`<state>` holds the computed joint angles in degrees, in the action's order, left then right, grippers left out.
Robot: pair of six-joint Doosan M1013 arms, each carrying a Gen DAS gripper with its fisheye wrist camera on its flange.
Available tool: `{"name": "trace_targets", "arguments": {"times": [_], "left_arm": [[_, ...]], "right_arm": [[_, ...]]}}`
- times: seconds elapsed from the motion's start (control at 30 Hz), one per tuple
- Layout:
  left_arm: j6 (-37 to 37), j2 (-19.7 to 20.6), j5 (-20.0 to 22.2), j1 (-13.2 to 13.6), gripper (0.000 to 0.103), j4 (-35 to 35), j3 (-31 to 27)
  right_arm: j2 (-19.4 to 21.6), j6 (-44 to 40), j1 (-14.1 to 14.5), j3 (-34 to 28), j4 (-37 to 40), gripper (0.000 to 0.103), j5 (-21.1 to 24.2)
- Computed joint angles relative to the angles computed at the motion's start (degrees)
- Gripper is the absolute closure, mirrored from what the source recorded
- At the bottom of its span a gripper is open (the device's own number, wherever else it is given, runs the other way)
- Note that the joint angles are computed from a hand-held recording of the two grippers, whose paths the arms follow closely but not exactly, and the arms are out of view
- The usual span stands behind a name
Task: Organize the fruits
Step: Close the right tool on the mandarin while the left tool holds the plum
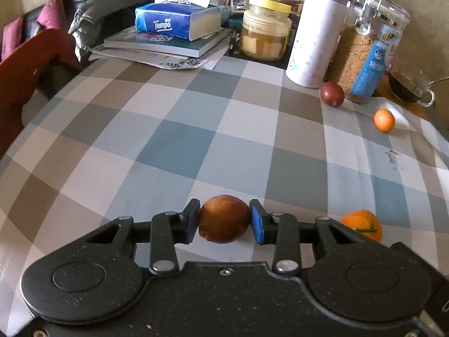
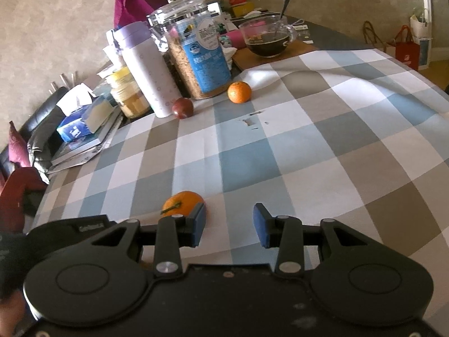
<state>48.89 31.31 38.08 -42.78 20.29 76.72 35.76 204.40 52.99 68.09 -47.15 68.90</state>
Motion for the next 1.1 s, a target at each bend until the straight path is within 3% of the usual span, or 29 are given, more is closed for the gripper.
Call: {"name": "trace_targets", "arguments": {"times": [0.2,0.8,0.93,1.1], "left_arm": [[1.4,0.0,0.0,0.4,0.057,-2.2,-0.2],[-0.7,0.1,1.1,-0.1,0.057,0.7,-0.3],[-1.0,0.2,1.4,0.0,0.057,0.7,-0.5],[-1.8,0.2,1.8,-0.3,0.057,2.2,-0.5]], "right_arm": [[-0.4,0.8,-0.1,0.7,-0.3,0.062,-3.7],[0.9,-1.5,-2.5,-1.8,2.9,0.062,-5.1],[0.8,0.0,-2.3,-0.9,1.1,0.062,-6.9],[1.5,-3.1,-2.2,-2.3,1.3,0.061,-5.9]]}}
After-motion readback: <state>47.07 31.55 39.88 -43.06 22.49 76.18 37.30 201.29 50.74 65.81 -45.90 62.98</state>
